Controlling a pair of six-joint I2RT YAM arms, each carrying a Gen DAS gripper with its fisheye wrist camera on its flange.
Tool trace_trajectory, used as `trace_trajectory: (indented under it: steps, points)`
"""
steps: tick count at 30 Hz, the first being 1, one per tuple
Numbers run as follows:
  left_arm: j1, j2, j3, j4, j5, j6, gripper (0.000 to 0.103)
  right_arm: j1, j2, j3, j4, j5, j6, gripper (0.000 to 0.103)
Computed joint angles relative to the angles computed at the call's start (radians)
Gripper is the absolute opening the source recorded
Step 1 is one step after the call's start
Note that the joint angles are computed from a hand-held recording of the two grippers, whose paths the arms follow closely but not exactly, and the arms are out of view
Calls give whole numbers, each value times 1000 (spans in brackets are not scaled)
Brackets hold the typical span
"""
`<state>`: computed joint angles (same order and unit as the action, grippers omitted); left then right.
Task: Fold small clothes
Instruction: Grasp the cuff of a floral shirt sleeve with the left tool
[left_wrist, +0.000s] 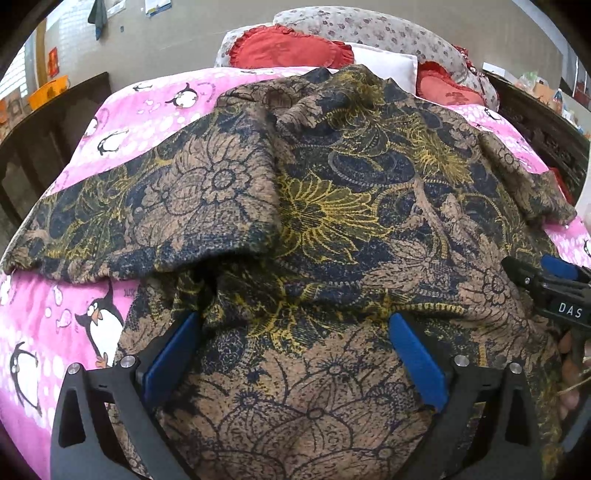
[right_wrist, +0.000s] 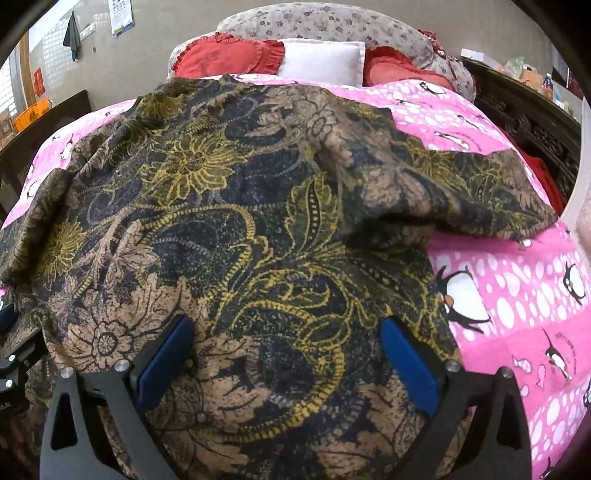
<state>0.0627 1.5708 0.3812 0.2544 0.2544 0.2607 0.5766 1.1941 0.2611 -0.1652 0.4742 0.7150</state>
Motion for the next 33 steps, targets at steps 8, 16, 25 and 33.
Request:
trace_trajectory:
  steps: [8,16,25,33]
  points:
    - [-7,1,-2,5,-4,-4,87,-12,45,20,14,-8,-9,103]
    - [22,-5,-5,-3,37,7,87,17,38,17,-3,22,14,103]
    - [160,-22,36,-154,233,80,87,21,32,15,-9,23,21,103]
    - [659,44,350,-779,600,463,85,24,35,16,-8,29,21,103]
